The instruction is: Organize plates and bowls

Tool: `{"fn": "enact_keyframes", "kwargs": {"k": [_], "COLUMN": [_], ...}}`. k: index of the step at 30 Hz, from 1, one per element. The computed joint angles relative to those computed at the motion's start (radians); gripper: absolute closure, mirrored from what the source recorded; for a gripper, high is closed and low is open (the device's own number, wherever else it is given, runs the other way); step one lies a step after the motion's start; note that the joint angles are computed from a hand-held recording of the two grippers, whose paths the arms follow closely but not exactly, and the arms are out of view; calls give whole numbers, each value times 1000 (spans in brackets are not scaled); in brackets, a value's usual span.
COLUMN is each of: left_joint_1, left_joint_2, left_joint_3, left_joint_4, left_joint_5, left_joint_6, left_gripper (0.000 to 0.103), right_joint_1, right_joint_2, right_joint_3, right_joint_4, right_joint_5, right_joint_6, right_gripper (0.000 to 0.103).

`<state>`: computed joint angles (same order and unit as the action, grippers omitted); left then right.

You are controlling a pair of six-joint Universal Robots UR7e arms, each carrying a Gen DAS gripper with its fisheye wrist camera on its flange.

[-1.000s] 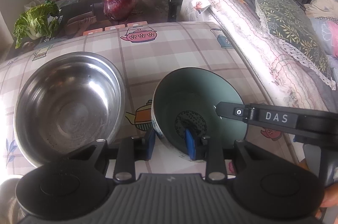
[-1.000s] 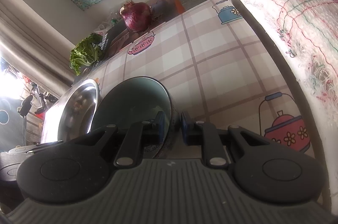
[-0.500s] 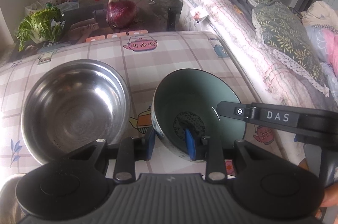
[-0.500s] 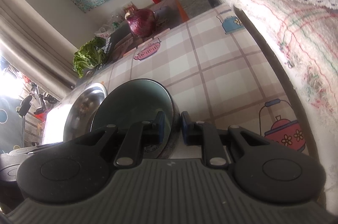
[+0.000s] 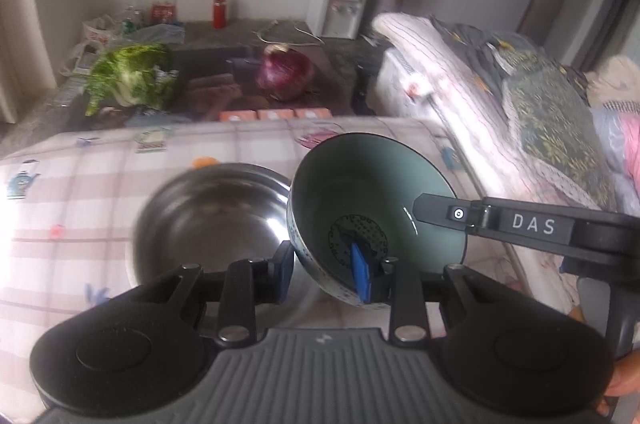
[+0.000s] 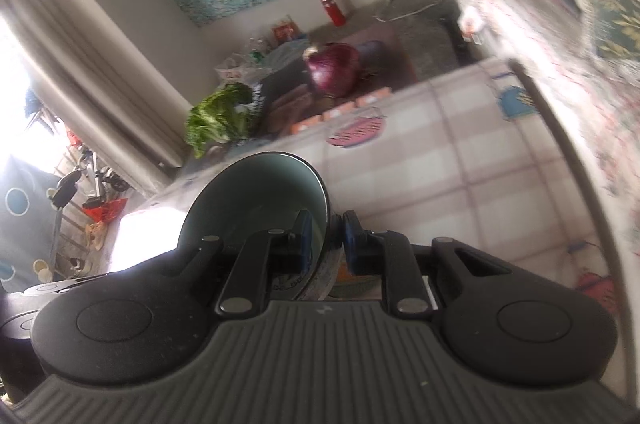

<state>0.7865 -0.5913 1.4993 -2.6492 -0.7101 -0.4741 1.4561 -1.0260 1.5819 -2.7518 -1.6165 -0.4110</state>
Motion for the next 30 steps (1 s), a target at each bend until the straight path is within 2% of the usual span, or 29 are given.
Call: {"fn": "enact_keyframes", "kwargs": {"k": [6, 15, 19, 23, 25, 27, 30], "left_joint_1": [28, 92, 117, 105, 94, 80, 50], "left_joint_2": [-52, -82, -80, -83, -95, -110, -144], "left_joint_3": [47, 76, 76, 108, 125, 144, 205], "left_joint_4": [3, 42, 51, -19, -42, -61, -133], "left_joint_5": [39, 47, 30, 56, 65, 78, 98], "left_joint_6": [-23, -62, -50, 9, 23, 27, 53], "left_gripper": [72, 72, 73, 70, 66, 60, 50], "right_joint_1": [41, 65, 69, 70, 73, 76, 76], "right_joint_2": [61, 176, 214, 218, 205, 188, 144], "right_joint_3": [-27, -77, -78, -59, -49, -31, 19], "right_joint_4": [15, 22, -33, -90, -97, -123, -160], "right_joint_5": [-3, -42, -87, -95, -88, -81, -60], "right_joint_6": [8, 23, -10, -45, -55, -56, -54], "right_gripper": [87, 88, 88, 86, 80, 54, 48]}}
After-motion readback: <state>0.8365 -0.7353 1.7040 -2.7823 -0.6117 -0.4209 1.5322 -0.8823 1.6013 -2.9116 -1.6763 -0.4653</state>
